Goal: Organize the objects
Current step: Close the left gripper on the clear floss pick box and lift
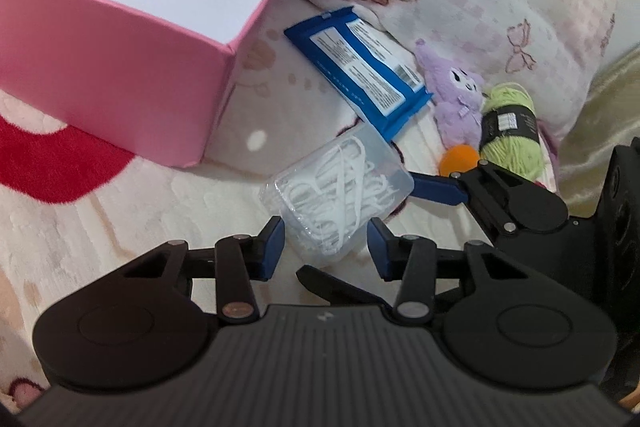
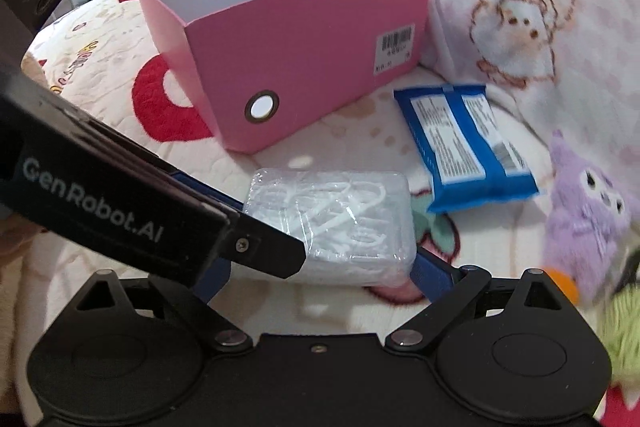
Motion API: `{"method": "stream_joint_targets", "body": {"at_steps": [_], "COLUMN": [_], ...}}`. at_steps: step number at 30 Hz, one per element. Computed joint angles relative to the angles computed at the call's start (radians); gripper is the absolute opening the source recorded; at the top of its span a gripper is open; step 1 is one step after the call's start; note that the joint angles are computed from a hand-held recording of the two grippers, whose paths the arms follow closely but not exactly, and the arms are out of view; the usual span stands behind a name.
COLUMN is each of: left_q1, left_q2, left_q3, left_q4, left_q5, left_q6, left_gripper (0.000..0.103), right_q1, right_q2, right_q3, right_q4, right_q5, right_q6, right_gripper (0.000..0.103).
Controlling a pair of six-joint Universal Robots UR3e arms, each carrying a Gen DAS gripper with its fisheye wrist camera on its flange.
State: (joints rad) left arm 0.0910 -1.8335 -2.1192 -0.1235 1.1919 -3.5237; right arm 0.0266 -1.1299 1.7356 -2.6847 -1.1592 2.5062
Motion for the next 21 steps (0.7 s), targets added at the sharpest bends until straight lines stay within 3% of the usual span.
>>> {"method": "stream_joint_targets", "body": {"at_steps": [13, 21], "left_q1": [0.043, 0.060], "left_q2": [0.111, 0.122], "left_q3": [-0.028, -0.006], "left_q4": [-0.224, -0.297], "left_q5": [-0.115, -0.122], "left_q6": [0.127, 0.158], "left_gripper": [0.047, 0.050], "right_q1": [0.050, 0.067], "right_q2": [-0.137, -0.150], "right_q3": [0.008, 0.028], "right_q4": [0.215, 0.189], "right_q5": [-0.100, -0.122], "right_q6": [0.165, 0.288], "right_gripper": [0.098, 0.097]}}
